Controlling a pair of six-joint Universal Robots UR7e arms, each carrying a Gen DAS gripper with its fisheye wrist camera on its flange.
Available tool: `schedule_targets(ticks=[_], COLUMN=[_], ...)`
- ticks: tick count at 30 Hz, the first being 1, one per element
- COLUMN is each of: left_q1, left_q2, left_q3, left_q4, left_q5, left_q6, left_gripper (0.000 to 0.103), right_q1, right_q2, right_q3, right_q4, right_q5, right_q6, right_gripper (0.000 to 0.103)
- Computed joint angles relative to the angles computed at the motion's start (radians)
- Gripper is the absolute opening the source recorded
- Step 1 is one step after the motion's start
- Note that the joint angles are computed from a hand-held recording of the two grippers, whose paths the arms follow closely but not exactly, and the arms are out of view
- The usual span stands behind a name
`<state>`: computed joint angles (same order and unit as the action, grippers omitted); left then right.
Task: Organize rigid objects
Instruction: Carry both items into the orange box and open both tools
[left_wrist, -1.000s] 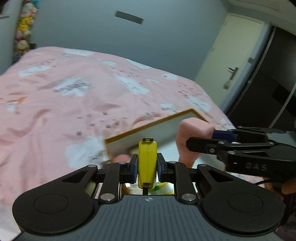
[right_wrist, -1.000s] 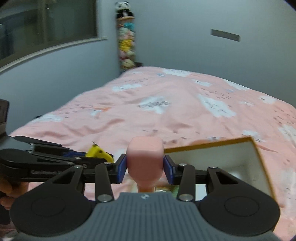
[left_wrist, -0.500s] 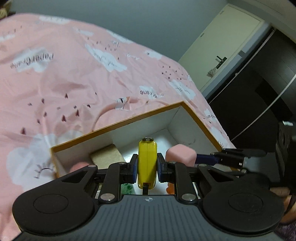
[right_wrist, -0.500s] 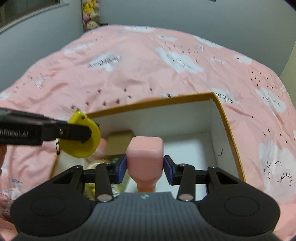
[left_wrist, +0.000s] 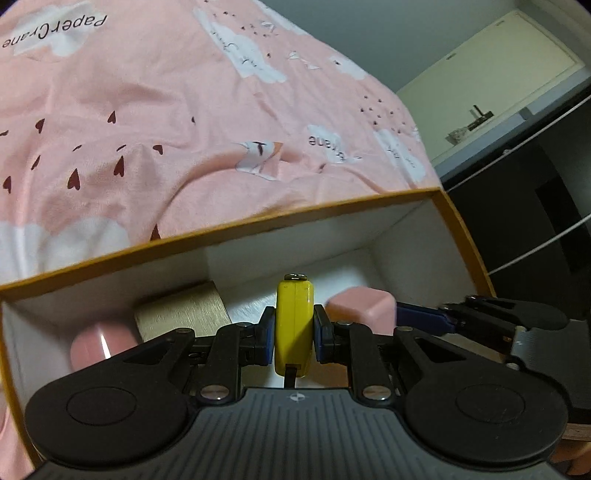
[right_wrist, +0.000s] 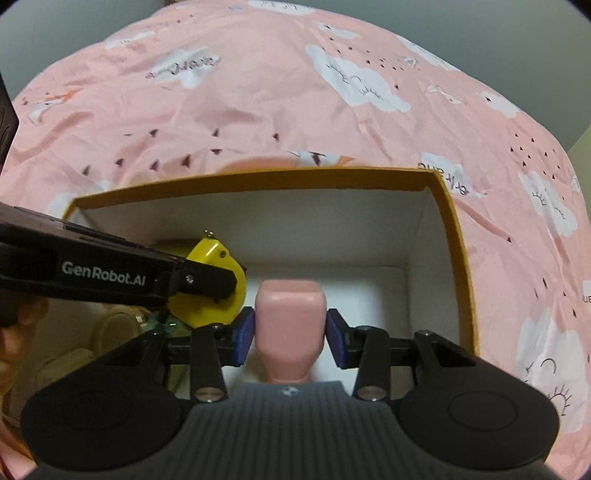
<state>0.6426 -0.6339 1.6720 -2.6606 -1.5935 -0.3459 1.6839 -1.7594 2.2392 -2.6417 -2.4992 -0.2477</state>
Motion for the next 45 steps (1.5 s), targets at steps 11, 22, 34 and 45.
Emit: schedule_targets(ticks=[11,22,34,45], left_q1=[0.002,-0.006,-0.015,-0.013], left_q2=[0.038,-0.044,-0.137,-0.185], left_q3=[-0.052,0.003,0.092,0.13], left_q4=[0.076,0.041,0.021,0.028], left_q5=[0.047,0.086,0.152,0.175], left_q6=[-0.079,-0.049,-0.046,-0.04], left_gripper=[0.027,0.03,0.03,0.03], right_q1=[-0.05,-0.035,-0.036,-0.021], right_q2=[0.024,0.059,0.054,0.142], right_q3=[-0.058,-0.067,-0.065,-0.064], right_q4=[0.07,0.019,0.175,0.023], right_q5=[0.045,0.043,0.058,0.014], right_q6=[0.11,0.1,0.222,-0.082], right_gripper=[0.041,0.034,0.049,0.033])
